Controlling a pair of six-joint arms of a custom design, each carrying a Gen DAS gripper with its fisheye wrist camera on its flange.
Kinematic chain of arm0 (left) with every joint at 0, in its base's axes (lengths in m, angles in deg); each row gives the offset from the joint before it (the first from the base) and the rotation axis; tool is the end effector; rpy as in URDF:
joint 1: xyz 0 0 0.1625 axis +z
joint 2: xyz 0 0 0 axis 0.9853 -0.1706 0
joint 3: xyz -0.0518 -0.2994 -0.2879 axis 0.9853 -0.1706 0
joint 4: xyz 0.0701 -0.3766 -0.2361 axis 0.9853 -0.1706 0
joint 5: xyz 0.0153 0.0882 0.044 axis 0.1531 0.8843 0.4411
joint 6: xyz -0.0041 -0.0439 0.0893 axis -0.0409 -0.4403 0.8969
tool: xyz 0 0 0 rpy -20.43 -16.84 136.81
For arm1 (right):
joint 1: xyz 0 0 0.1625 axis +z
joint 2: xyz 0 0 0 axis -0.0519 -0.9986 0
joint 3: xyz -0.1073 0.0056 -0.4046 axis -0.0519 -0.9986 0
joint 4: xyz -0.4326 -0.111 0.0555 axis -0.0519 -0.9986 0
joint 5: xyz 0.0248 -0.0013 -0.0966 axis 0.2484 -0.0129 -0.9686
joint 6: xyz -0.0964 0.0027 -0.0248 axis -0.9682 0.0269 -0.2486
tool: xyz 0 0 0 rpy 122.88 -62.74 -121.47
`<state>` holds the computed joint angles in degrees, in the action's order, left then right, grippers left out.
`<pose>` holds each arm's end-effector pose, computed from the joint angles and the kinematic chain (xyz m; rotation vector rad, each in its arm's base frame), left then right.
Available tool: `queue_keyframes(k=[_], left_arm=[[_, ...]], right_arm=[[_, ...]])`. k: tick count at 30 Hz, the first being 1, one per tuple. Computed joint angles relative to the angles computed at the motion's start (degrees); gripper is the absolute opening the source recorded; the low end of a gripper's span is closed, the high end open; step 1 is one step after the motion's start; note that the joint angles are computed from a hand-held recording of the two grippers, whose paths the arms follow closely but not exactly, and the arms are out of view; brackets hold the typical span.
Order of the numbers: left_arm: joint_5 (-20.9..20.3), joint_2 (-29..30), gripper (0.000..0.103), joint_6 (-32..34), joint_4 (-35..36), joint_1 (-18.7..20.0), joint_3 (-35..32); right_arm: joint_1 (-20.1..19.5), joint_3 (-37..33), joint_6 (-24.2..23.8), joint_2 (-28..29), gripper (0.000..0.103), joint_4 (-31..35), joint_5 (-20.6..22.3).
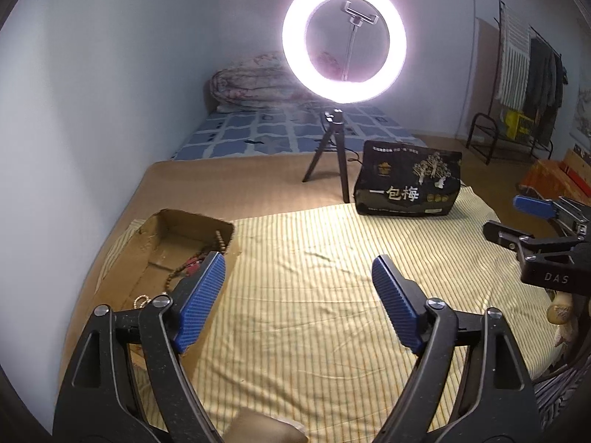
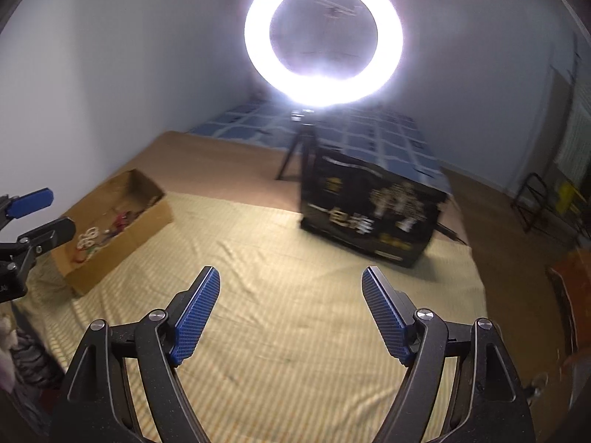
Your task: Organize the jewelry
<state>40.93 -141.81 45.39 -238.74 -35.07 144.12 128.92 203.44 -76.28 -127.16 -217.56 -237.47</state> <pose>-0.1478 -0.4334 0.3135 0.8624 2.2907 -0.9238 0.3462 -0.3954 0.1102 0.4564 -2.0858 0.9471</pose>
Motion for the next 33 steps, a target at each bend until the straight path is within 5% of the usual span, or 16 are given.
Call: queue_keyframes(k=[9, 33], left_arm=[[3.1, 3.53, 0.096, -2.47, -1.91, -1.23, 0.01], [4.44, 0.38, 0.097, -9.28, 4.81, 1.71, 1.75]], right_arm=[[-1.14, 2.89, 1.04, -1.35, 0.08, -4.49, -2.69], [-2.95, 0.88, 1.62, 2.65, 0.08, -0.78, 1.31]])
